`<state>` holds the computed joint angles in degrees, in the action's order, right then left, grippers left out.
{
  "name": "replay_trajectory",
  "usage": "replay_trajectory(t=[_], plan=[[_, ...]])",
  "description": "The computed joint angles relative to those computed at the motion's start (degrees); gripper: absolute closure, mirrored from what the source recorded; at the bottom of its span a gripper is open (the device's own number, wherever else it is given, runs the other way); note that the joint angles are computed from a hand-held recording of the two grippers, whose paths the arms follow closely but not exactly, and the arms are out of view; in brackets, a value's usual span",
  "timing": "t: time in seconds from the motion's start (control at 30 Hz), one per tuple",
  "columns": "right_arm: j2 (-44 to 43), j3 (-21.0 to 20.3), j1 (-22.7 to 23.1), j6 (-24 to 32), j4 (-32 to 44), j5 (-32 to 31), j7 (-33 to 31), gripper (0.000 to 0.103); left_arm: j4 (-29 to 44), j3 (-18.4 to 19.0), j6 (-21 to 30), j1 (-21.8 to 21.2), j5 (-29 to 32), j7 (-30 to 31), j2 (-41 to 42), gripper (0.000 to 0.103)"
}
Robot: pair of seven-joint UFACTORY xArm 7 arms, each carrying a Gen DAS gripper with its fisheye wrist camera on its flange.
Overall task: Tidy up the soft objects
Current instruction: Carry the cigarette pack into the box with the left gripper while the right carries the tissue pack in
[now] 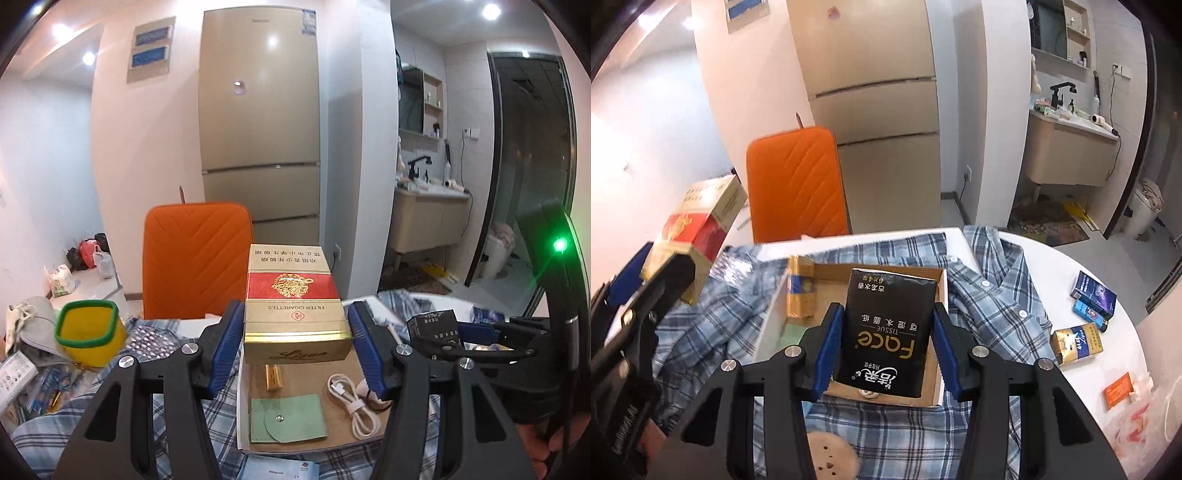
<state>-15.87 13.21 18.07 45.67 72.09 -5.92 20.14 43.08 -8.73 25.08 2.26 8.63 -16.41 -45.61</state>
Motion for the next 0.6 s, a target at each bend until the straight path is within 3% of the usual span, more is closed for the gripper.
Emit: replay_trajectory(t=[0.6], plan=[[9.43,-1.41,1.74,4.03,-1.03,0.38,-2.17,0.053,-0.11,2.21,4.65,-3.29,-1.22,1.91,11.04,0.047]])
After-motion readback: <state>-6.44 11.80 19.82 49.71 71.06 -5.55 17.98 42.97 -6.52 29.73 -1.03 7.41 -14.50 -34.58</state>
